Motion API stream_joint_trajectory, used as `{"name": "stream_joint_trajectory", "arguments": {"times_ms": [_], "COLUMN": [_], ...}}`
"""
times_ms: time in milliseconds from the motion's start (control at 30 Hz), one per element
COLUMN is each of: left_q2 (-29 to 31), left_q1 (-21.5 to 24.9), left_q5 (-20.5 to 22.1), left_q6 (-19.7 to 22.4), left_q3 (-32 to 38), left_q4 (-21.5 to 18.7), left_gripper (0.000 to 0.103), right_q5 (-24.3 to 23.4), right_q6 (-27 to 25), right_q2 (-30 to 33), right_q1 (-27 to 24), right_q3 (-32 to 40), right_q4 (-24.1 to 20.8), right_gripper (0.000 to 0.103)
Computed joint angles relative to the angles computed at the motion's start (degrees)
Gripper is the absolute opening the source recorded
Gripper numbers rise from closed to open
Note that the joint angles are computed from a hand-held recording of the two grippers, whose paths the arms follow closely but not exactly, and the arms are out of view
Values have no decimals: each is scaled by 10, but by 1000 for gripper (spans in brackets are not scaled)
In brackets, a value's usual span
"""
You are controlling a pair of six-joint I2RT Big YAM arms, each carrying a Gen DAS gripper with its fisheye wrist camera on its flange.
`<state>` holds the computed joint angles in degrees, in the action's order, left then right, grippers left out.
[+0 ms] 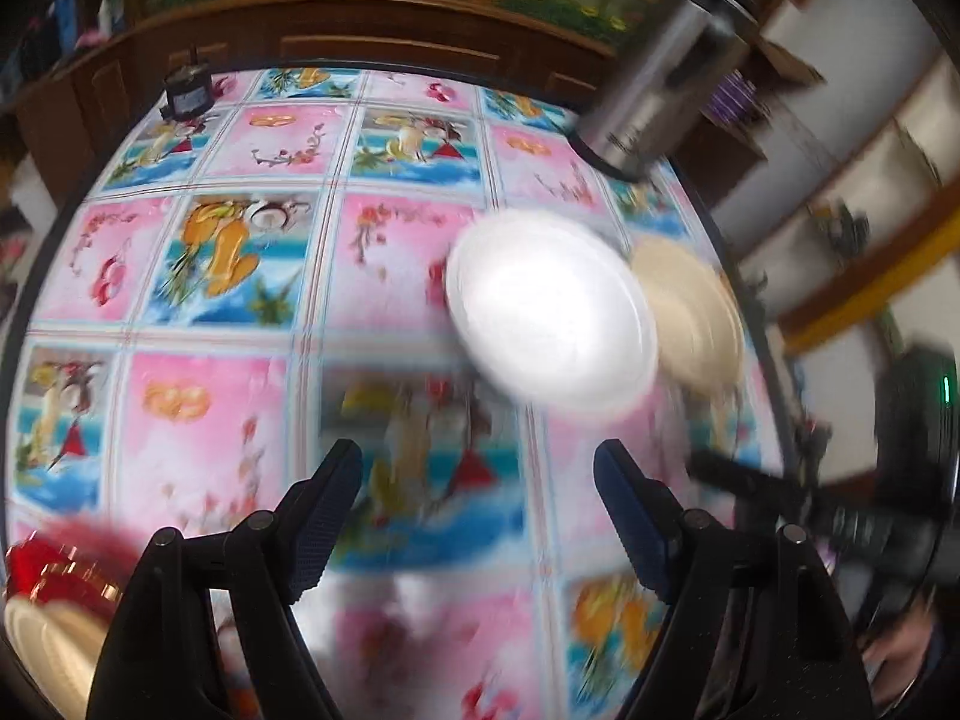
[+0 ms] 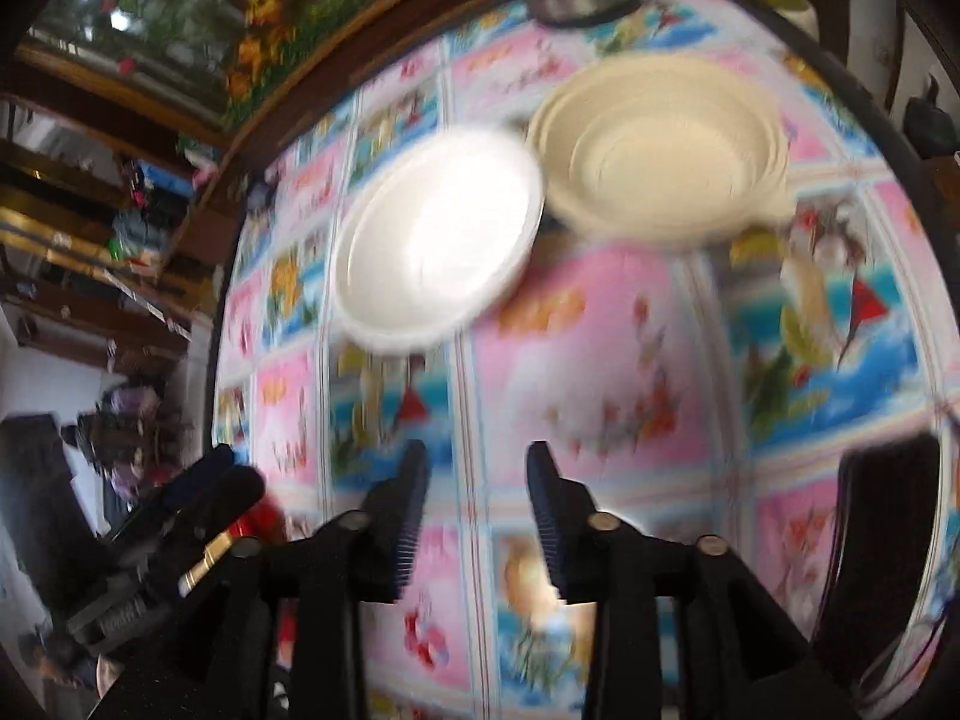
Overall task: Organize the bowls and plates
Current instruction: 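Grasp the white paper bowl rim with the left gripper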
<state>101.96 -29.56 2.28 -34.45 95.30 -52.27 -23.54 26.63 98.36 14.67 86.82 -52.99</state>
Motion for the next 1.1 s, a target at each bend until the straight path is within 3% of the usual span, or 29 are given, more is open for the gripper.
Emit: {"name": "stream_joint_trajectory", "arguments": {"times_ms": [167, 367, 433, 500, 533, 567, 633, 733, 800, 900, 1100], "left_q2": [99, 190, 214, 223, 216, 206, 174, 111, 55, -9, -89], "left_q1": [19, 31, 33, 34, 31, 28, 19, 3, -11, -46, -98], "left_q5": [-9, 5, 15, 30, 25, 18, 6, -13, -9, -36, -65], "left_q6": [11, 34, 35, 28, 28, 31, 35, 45, 40, 57, 70], "left_q3": [124, 236, 261, 266, 255, 238, 195, 110, 31, -58, -177], "left_q4": [-51, -105, -117, -124, -118, -108, -90, -60, -26, -8, 25], "left_gripper": [78, 65, 32, 10, 10, 10, 10, 10, 11, 11, 16], "right_q5": [-3, 27, 23, 15, 4, -1, 8, -18, -38, -59, -40], "right_q6": [22, 16, 20, 20, 21, 20, 12, 3, -20, -62, -91], "right_q2": [29, 80, 97, 108, 114, 114, 102, 75, 43, -15, -99], "right_q1": [-23, -22, -23, -22, -22, -21, -18, -19, -17, -12, 11], "right_q3": [29, 79, 92, 99, 105, 104, 93, 67, 37, -21, -114], "right_q4": [25, 9, 7, 5, 0, -2, -5, -20, -29, -58, -75], "right_gripper": [41, 41, 41, 29, 14, 10, 10, 10, 10, 11, 11]}}
